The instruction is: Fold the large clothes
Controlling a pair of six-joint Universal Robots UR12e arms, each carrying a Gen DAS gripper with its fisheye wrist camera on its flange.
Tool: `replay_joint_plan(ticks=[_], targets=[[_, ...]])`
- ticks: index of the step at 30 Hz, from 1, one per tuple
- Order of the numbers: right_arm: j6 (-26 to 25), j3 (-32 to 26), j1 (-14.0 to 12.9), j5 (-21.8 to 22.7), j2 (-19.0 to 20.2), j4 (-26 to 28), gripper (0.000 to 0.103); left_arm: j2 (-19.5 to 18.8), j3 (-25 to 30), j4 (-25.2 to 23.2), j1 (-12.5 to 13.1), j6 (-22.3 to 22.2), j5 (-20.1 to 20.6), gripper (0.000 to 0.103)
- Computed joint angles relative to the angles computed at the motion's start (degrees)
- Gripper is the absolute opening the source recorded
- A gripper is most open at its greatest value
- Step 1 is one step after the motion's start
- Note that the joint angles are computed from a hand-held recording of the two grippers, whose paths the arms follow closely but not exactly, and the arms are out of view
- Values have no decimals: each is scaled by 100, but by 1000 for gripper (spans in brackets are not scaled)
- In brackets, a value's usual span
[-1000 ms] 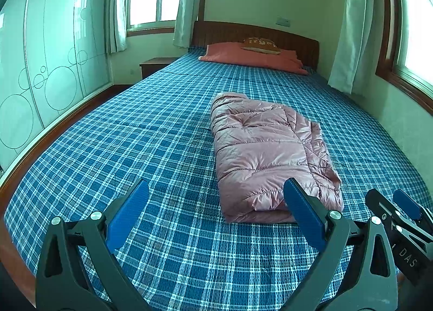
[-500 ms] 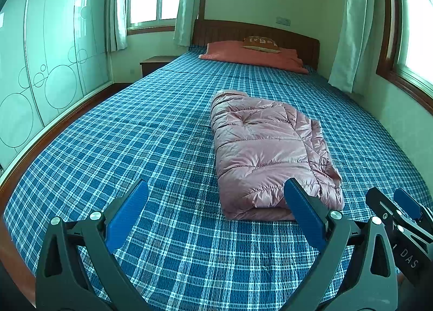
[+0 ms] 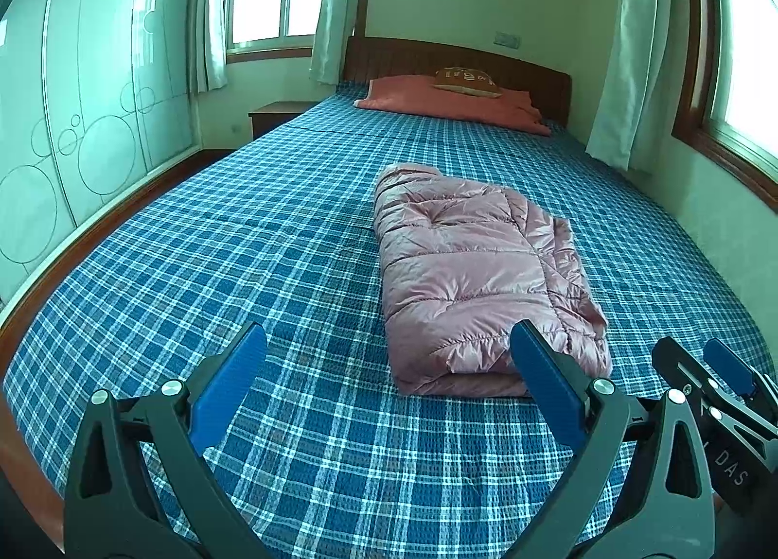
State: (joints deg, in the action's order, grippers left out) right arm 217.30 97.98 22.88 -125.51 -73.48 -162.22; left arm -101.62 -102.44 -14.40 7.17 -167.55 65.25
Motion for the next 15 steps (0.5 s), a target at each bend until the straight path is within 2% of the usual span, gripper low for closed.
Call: replay_joint_plan(ticks=[15], targets=[[-22,11,-3,-16,-10,-3,78,17,-22,11,2,18,-22,100]])
